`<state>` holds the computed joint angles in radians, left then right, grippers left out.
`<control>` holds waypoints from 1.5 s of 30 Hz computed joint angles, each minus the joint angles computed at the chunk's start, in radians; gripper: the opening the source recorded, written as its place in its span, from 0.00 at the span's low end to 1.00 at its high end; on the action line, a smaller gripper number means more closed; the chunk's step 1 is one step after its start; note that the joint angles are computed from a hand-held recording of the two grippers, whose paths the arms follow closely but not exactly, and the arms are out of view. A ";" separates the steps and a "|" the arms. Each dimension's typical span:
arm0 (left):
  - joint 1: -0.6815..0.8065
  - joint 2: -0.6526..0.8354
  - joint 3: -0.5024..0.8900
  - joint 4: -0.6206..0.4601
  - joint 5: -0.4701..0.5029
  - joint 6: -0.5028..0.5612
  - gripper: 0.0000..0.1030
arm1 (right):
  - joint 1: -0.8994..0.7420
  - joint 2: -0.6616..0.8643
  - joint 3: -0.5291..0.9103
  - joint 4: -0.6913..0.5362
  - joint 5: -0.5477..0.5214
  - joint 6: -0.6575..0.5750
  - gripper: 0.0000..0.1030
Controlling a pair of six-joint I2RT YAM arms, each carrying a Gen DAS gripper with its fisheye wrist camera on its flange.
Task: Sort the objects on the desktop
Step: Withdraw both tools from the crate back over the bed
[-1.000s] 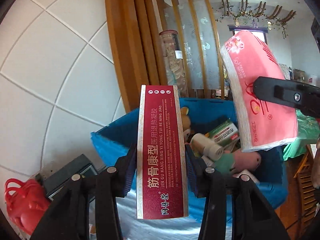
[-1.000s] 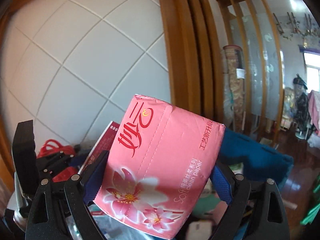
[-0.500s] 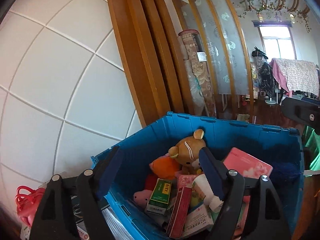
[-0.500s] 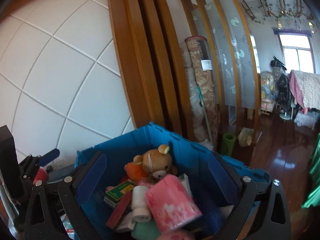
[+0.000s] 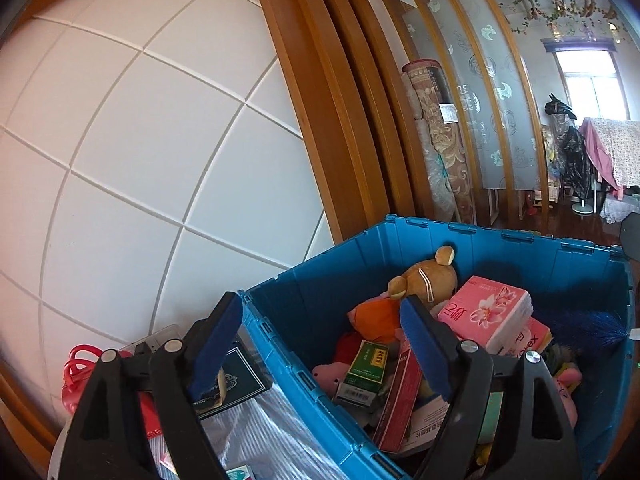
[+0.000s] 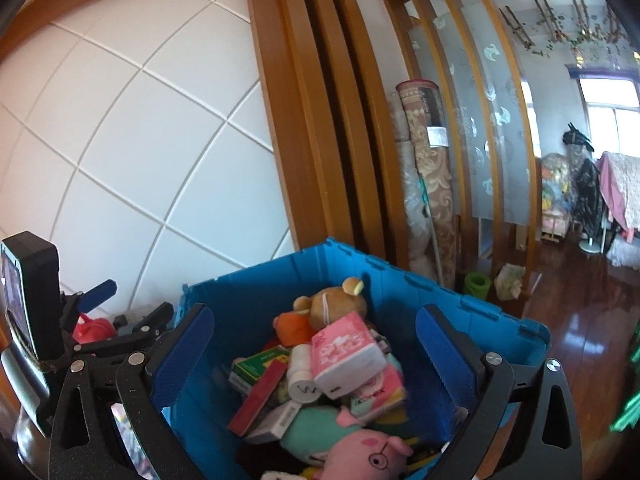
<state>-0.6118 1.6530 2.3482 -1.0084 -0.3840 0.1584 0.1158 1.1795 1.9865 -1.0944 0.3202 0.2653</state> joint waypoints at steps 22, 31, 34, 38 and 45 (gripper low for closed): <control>0.761 -0.330 -0.355 0.025 0.591 0.180 0.79 | 0.864 0.436 0.385 -0.209 0.618 0.329 1.00; 1.193 -0.338 -0.501 0.093 0.871 0.336 0.79 | 0.930 0.590 0.367 -0.052 0.603 0.310 1.00; 1.332 -0.314 -0.562 0.135 0.935 0.399 0.79 | 0.899 0.601 0.308 -0.002 0.477 0.309 1.00; 1.487 -0.274 -0.673 0.239 0.994 0.466 0.79 | 0.850 0.590 0.147 0.123 0.286 0.256 1.00; 1.627 -0.222 -0.870 0.285 1.032 0.553 0.79 | 0.779 0.644 -0.026 0.192 0.014 0.223 1.00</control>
